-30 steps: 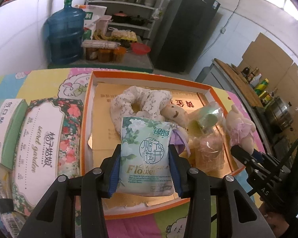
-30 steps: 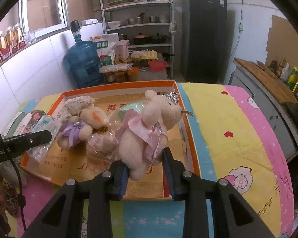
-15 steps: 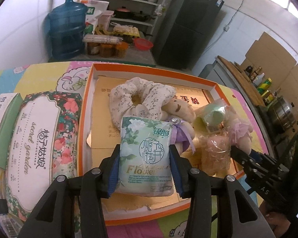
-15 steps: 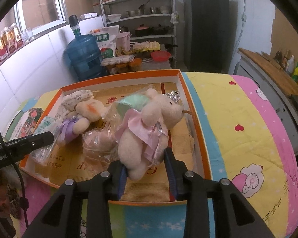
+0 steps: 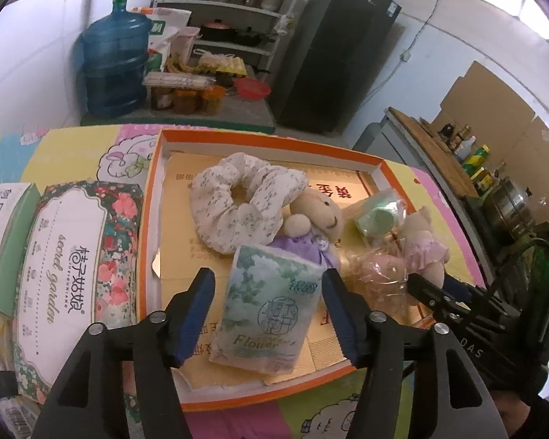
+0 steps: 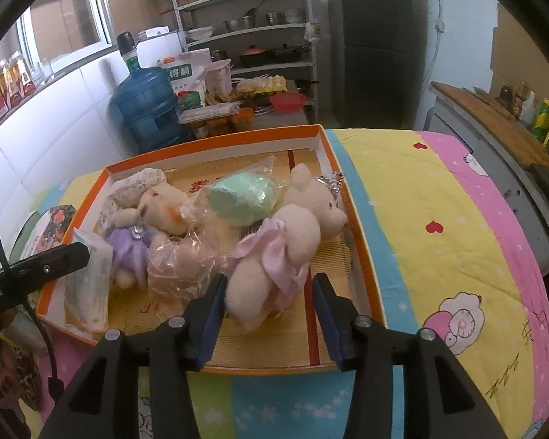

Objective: Organize soft objects
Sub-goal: 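Open both tools to drop the tissue pack and bear into the box, then move both tools back to the pile, right tool toward the leopard-print scarf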

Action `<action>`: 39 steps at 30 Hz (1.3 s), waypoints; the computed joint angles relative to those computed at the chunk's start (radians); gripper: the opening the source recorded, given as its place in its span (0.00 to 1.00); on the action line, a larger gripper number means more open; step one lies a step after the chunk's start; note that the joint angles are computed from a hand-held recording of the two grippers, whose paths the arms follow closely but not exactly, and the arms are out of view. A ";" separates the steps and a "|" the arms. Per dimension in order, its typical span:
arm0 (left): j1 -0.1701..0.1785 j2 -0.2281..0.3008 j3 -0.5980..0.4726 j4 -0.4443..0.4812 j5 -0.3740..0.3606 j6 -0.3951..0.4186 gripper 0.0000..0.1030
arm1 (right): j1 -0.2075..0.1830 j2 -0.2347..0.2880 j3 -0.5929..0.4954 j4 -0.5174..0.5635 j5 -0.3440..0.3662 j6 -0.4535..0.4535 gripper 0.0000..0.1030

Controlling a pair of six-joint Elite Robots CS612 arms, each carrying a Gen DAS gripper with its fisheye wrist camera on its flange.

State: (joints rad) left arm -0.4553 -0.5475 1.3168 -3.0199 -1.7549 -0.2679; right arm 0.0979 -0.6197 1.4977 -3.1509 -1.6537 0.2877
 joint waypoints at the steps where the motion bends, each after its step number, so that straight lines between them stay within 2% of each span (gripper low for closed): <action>1: 0.000 -0.002 0.004 -0.008 -0.001 0.005 0.63 | 0.000 -0.002 0.002 -0.002 -0.003 0.002 0.46; 20: 0.005 -0.059 0.087 -0.135 -0.028 0.098 0.64 | 0.039 -0.049 0.059 -0.065 -0.110 0.053 0.46; 39: 0.056 -0.131 0.209 -0.271 -0.153 0.154 0.64 | 0.127 -0.100 0.103 -0.081 -0.269 0.107 0.46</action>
State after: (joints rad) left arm -0.3993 -0.6788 1.5254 -3.2907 -1.9083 -0.1139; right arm 0.2247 -0.7194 1.6008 -3.2314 -1.9228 0.3951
